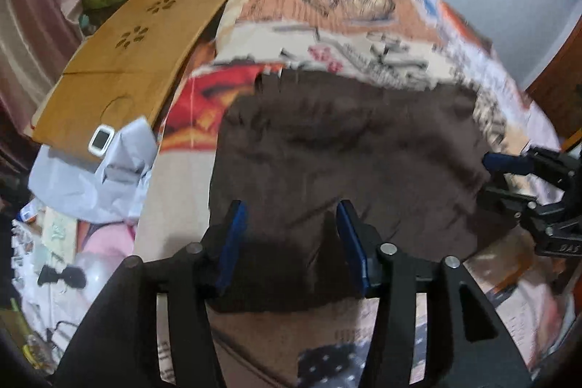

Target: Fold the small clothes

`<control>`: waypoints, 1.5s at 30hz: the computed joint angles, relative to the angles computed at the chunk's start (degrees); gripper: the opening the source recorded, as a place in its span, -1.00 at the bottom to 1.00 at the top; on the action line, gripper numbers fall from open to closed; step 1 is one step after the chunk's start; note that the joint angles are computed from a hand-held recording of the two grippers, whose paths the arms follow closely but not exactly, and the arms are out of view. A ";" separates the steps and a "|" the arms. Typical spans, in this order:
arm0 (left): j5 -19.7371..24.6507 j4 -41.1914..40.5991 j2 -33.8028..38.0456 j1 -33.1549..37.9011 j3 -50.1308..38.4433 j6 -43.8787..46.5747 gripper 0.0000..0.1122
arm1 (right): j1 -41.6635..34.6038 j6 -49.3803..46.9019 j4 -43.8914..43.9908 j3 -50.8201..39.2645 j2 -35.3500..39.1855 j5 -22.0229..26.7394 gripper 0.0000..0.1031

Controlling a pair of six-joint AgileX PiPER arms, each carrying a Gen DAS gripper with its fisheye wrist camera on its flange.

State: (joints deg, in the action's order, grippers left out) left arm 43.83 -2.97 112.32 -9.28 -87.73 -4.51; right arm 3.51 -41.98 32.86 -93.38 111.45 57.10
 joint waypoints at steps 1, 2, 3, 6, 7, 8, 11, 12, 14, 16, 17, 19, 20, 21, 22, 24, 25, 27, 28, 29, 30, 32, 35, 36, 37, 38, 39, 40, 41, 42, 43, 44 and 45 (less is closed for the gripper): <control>0.34 0.29 0.09 0.02 0.27 -0.44 -0.06 | 0.33 0.86 -1.05 -0.27 0.42 0.64 0.00; 0.58 0.32 -0.09 0.34 0.97 -0.92 -0.05 | 0.39 1.90 -1.98 -0.66 0.98 1.57 0.00; 0.69 0.76 -0.23 0.53 1.33 -1.58 -0.03 | 0.22 2.37 -2.33 -0.58 1.09 1.94 0.00; 0.66 3.80 -1.36 0.95 2.98 -4.51 0.08 | -1.17 2.25 -2.64 0.87 0.28 2.54 0.00; 0.72 4.52 -1.83 1.10 3.50 -5.20 0.09 | -1.57 2.27 -2.84 1.28 -0.18 2.59 0.00; 0.74 4.74 -2.37 1.44 4.10 -5.51 0.09 | -2.02 2.35 -3.08 1.87 -0.84 2.59 0.00; 1.02 4.96 -4.24 2.16 5.46 -6.50 0.09 | -3.35 2.54 -3.31 4.04 -3.13 1.73 0.01; 1.05 5.03 -5.22 2.35 6.07 -7.01 0.09 | -3.53 2.87 -3.87 4.92 -4.01 0.99 0.01; 1.02 5.24 -7.53 2.34 7.33 -8.01 0.09 | -4.14 2.72 -3.46 6.58 -5.78 0.18 0.01; 1.02 5.88 -9.96 1.68 8.19 -9.21 0.09 | -5.36 1.72 -1.46 7.93 -7.67 0.13 0.01; 1.03 6.32 -11.42 1.18 8.62 -9.74 0.09 | -5.68 1.35 -0.60 8.78 -8.86 -0.25 0.01; 1.10 7.40 -14.25 -0.02 9.10 -10.75 0.09 | -6.57 0.18 1.19 10.72 -11.84 -1.31 0.01; 1.07 8.13 -16.32 -1.02 9.53 -11.51 0.09 | -7.20 -0.70 2.58 11.77 -13.73 -1.85 0.01; 1.06 8.60 -17.77 -1.74 9.73 -12.00 0.09 | -7.37 -0.91 3.43 11.89 -14.76 -2.11 0.01; 0.94 9.41 -19.84 -2.92 10.00 -12.98 0.09 | -8.07 -1.75 4.97 12.57 -16.79 -2.20 0.01; 0.66 10.85 -23.11 -4.95 10.32 -14.89 0.10 | -9.66 -3.90 8.60 13.59 -19.77 -1.89 0.01; 0.56 11.37 -24.53 -5.93 10.33 -15.68 0.10 | -10.17 -4.50 9.83 13.90 -20.83 -1.78 0.01; 0.44 13.60 -28.46 -9.12 10.40 -18.48 0.11 | -11.59 -6.28 13.29 15.09 -24.13 -1.60 0.01; 0.54 14.57 -29.41 -10.17 10.15 -19.52 0.11 | -12.29 -7.08 14.64 15.63 -25.79 -1.50 0.01; 0.60 16.76 -31.44 -12.36 10.18 -21.78 0.11 | -13.04 -8.42 16.55 16.55 -27.98 -1.70 0.01; 0.73 18.80 -32.88 -14.17 10.15 -23.75 0.11 | -13.77 -9.63 18.19 17.23 -29.74 -1.57 0.01; 1.73 24.46 -35.67 -18.68 9.96 -28.93 0.11 | -15.37 -12.02 21.74 18.37 -32.94 -0.62 0.01; 3.83 35.71 -40.15 -27.82 10.12 -39.33 0.11 | -19.15 -15.26 27.38 20.00 -37.32 2.12 0.01; 4.76 38.41 -41.04 -30.13 10.00 -41.74 0.11 | -20.74 -16.54 29.65 20.68 -38.92 3.26 0.01; 5.87 41.47 -41.89 -32.82 10.00 -44.48 0.11 | -21.47 -17.18 30.93 21.18 -39.91 3.67 0.01; 7.87 46.76 -43.07 -37.29 10.19 -49.01 0.11 | -22.60 -17.94 32.58 21.99 -41.57 4.24 0.01; 10.11 51.59 -43.75 -41.33 10.32 -52.82 0.11 | -24.33 -19.09 34.70 23.00 -43.59 5.41 0.01; 11.91 54.60 -44.20 -44.09 10.41 -54.98 0.11 | -25.30 -19.71 35.91 23.60 -44.78 6.14 0.01; 14.60 58.69 -44.69 -47.98 10.52 -57.74 0.11 | -26.70 -20.57 37.54 24.46 -46.28 7.09 0.01; 17.81 62.97 -44.90 -52.28 10.55 -60.54 0.11 | -28.25 -21.42 39.17 25.37 -47.70 8.13 0.01; 20.01 65.71 -44.96 -55.22 10.63 -62.37 0.13 | -29.76 -22.22 40.68 26.36 -49.20 8.96 0.01; 22.59 68.47 -45.08 -58.40 10.80 -64.22 0.15 | -30.82 -22.90 41.70 27.35 -50.71 9.14 0.01; 25.23 71.17 -45.02 -61.50 10.91 -65.93 0.18 | -31.63 -23.52 42.60 28.27 -52.08 9.10 0.01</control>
State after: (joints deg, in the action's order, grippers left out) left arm 69.05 68.20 67.30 -70.78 -76.82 -70.43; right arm -28.12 -65.50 75.46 -65.12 59.37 66.21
